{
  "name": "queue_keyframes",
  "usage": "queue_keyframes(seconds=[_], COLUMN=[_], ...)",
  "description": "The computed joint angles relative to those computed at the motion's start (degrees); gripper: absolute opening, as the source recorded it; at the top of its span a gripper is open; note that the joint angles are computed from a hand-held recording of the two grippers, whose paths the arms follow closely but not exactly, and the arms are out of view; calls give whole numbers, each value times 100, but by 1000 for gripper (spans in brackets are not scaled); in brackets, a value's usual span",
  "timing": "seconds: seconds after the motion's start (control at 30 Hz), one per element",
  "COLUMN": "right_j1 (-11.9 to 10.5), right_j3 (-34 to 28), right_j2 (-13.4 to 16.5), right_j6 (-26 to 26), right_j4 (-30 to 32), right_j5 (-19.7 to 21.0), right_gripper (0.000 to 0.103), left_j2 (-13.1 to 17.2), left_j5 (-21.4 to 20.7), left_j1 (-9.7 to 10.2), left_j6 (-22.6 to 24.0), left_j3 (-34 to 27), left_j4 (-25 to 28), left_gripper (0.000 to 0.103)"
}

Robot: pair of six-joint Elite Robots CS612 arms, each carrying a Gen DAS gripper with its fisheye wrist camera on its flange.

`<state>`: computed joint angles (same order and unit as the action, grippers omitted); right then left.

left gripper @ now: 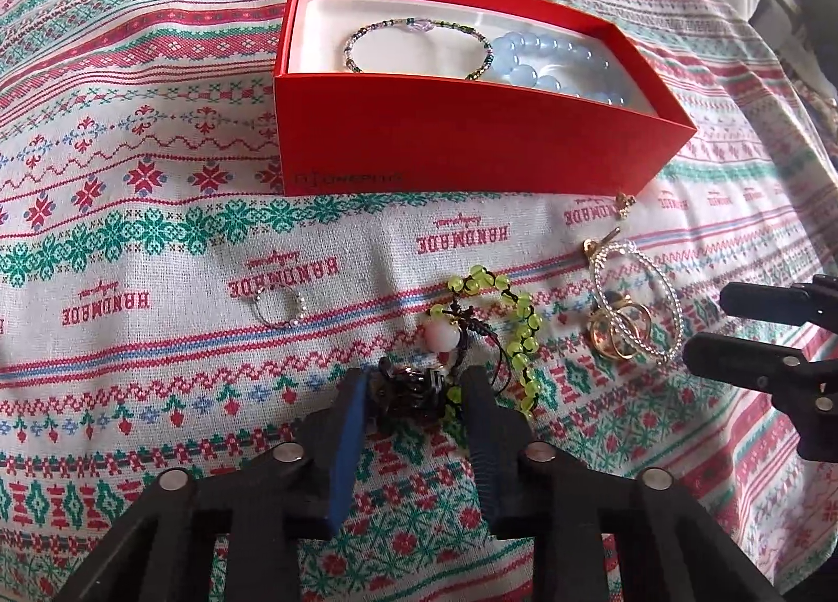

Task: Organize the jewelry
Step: 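Grasp the black hair clip with the left tool while the right tool grasps the silver bangle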

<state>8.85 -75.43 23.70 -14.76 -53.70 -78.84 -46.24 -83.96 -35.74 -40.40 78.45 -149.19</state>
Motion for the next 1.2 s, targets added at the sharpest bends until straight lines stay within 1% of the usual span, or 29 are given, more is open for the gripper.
queue_keyframes(seconds=[0.07,0.17,0.3,0.37,0.4,0.43,0.53,0.63,0.67,0.73,0.87,0.93,1.03,1.2], right_j1=[-15,-36,-67,-75,-80,-82,-68,-30,-9,42,107,125,144,129], right_j3=[4,19,57,106,141,182,297,371,394,437,461,458,440,370], right_j2=[-7,-20,-42,-61,-75,-90,-120,-127,-127,-114,-95,-96,-101,-128], right_j6=[37,110,260,329,356,384,424,356,305,235,81,29,-41,-100], right_j4=[-21,-85,-187,-212,-202,-184,-139,-135,-142,-189,-322,-340,-341,-342], right_j5=[30,65,89,101,117,133,193,200,158,-27,-312,-372,-389,-188], right_gripper=[64,64,62,54,47,42,35,29,29,22,15,5,4,3], left_j2=[13,-11,-66,-89,-102,-111,-122,-132,-135,-127,-108,-92,-98,-181], left_j5=[59,127,202,226,241,249,242,217,210,216,245,246,286,338], left_j1=[-7,-13,-10,-5,-2,2,15,24,26,23,15,17,9,13], left_j6=[-16,-42,-88,-139,-161,-186,-231,-223,-213,-185,-166,-183,-187,-210], left_j3=[-37,-34,15,35,54,65,79,104,111,100,69,37,24,113], left_j4=[77,144,99,84,73,69,78,88,95,127,206,238,240,143], left_gripper=[21,20,20,20,20,20,20,20,20,20,20,20,20,20])
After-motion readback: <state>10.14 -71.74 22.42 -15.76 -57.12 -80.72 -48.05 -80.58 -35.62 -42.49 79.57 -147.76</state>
